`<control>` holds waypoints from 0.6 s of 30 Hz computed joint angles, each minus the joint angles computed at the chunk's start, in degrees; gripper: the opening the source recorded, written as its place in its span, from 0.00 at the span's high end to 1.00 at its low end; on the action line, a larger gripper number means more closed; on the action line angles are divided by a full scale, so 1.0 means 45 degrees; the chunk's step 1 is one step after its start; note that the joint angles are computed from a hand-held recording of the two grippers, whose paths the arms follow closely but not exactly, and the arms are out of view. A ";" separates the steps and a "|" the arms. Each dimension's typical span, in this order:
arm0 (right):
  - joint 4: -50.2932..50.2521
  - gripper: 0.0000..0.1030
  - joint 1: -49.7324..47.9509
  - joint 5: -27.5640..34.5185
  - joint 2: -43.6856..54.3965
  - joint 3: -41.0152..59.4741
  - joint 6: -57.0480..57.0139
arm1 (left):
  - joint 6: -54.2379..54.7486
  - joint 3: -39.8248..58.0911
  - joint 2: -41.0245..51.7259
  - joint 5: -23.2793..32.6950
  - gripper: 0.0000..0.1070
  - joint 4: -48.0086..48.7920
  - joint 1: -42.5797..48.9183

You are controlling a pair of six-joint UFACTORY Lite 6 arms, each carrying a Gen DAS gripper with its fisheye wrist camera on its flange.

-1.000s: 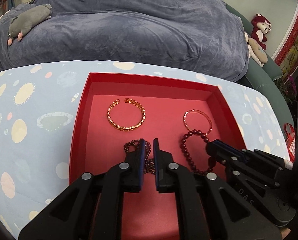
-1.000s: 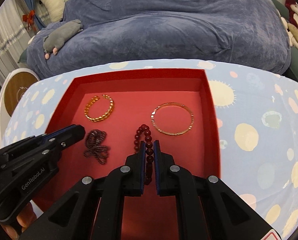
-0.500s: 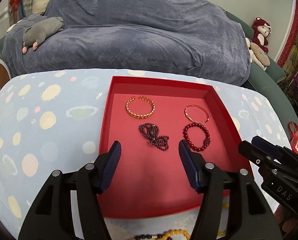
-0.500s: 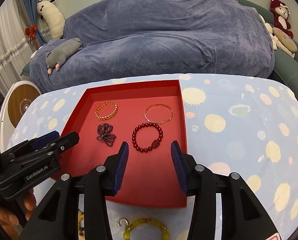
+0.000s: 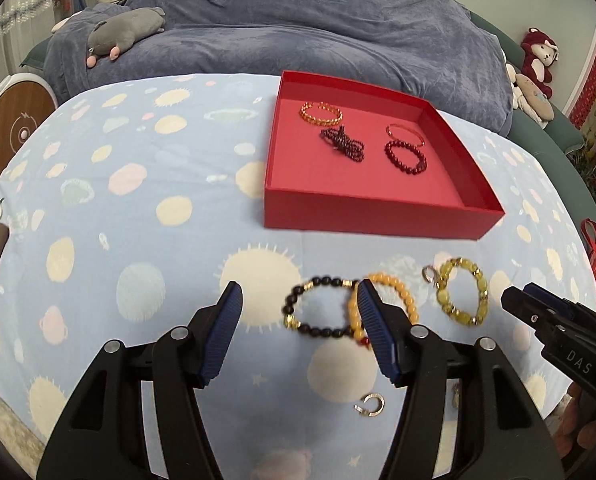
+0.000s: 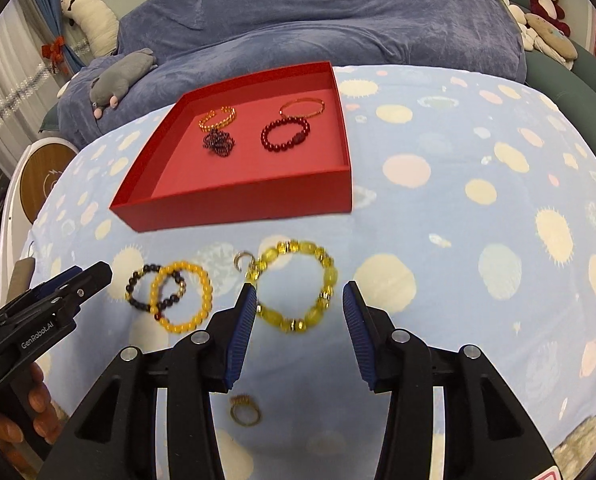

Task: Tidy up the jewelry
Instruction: 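Withdraw both grippers from the box toward the remaining bracelets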

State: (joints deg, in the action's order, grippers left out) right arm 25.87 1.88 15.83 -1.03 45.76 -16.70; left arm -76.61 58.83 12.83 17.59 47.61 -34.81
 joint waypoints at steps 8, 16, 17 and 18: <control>-0.0191 0.57 0.0341 -0.0145 -0.1744 -0.2356 0.0586 | -0.2021 -0.1519 -0.0685 -0.0260 0.47 0.0647 -0.0899; -0.0557 0.57 0.0458 -0.0215 -0.1986 -0.2618 0.0882 | -0.2892 -0.1255 -0.0340 0.0111 0.51 0.1154 -0.1320; -0.0630 0.57 0.0507 -0.0251 -0.1936 -0.2612 0.0957 | -0.2943 -0.1267 -0.0345 0.0100 0.52 0.1196 -0.1280; -0.0551 0.57 0.0505 -0.0234 -0.1913 -0.2609 0.0866 | -0.2895 -0.1239 -0.0310 0.0068 0.52 0.1166 -0.1218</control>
